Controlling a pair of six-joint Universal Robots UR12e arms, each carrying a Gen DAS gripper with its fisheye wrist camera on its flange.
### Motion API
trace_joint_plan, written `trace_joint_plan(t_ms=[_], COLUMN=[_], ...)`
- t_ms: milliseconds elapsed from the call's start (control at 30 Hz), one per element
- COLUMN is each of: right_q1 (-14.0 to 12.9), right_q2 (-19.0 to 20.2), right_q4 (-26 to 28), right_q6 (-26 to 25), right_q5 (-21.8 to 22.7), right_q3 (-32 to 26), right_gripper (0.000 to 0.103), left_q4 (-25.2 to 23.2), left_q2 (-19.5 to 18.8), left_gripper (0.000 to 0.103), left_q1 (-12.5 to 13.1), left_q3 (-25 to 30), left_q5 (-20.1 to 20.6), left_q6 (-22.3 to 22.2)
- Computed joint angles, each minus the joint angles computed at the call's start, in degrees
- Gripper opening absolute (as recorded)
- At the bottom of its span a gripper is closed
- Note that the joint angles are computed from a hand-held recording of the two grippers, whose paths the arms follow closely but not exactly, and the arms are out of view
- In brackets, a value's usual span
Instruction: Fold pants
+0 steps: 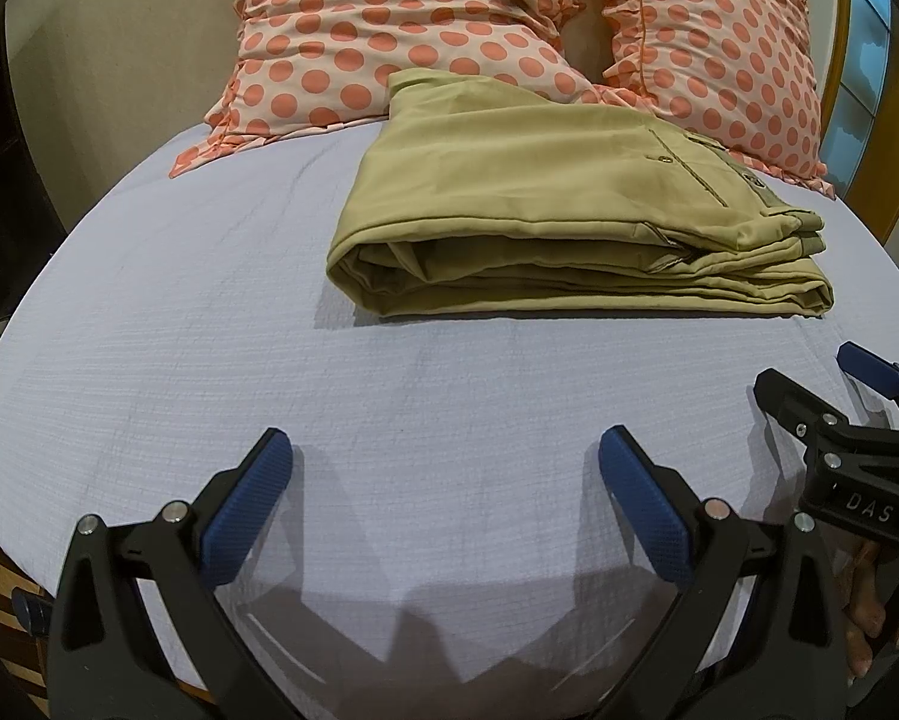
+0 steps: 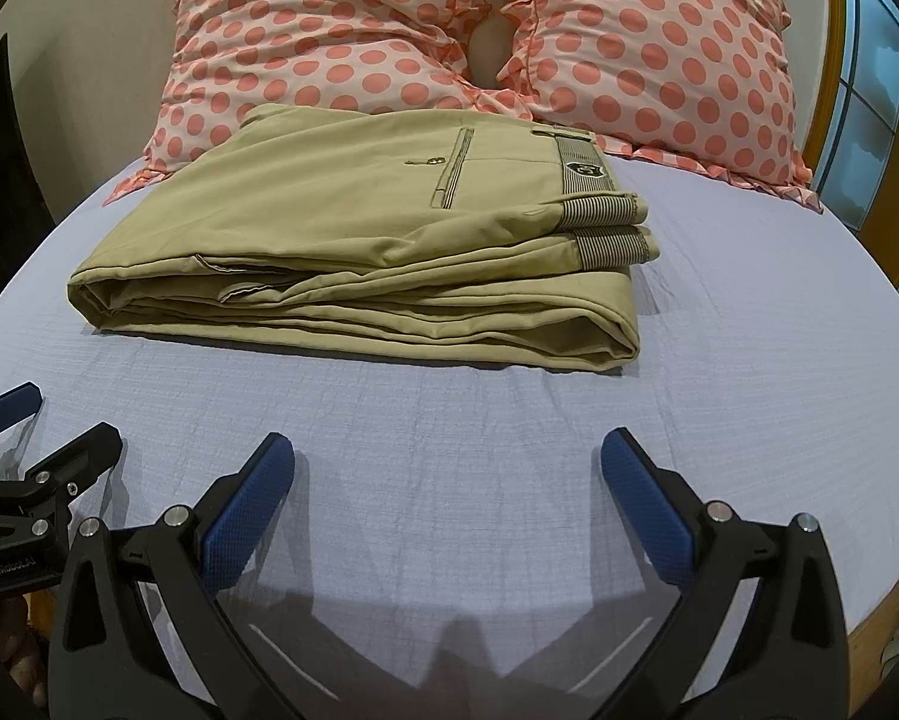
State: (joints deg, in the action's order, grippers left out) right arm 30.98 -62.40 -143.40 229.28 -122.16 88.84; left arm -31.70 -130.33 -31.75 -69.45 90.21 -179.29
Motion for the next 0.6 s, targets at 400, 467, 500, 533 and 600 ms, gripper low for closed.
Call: trace_joint_plan(t_ms=[400, 467, 500, 533, 600], right_q1=[0.1, 0.1, 0.1, 0.1, 0.0], right_q2=[0.1, 0.1, 0.1, 0.1, 0.1], right_q4=[0.1, 0.1, 0.1, 0.1, 0.1], right_q6=[0.2, 0.2, 0.2, 0.2, 0.1], right_q5=[-0.1, -0.1, -0.1, -0.1, -0.1], right_q3=[-0.1, -0.1, -0.1, -0.1, -0.1], right_gripper=[0.102, 0.102, 0.102, 0.102, 0.102], left_q4=[-0.3, -0.2, -0.2, 0.0, 0.1], left_q2=[-0.2, -0.2, -0.2, -0.2, -0.2], left_gripper=[0.101, 0.101, 0.101, 0.101, 0.101], left_q1=[-0.2, -0.2, -0.2, -0.2, -0.2], left_q3=[0.4, 0.4, 0.3, 0.3, 0.3], left_q5=[0.7, 0.7, 0.6, 0.7, 0.8], left_q6=[-0.8, -0.8, -0.8, -0.9, -1.0])
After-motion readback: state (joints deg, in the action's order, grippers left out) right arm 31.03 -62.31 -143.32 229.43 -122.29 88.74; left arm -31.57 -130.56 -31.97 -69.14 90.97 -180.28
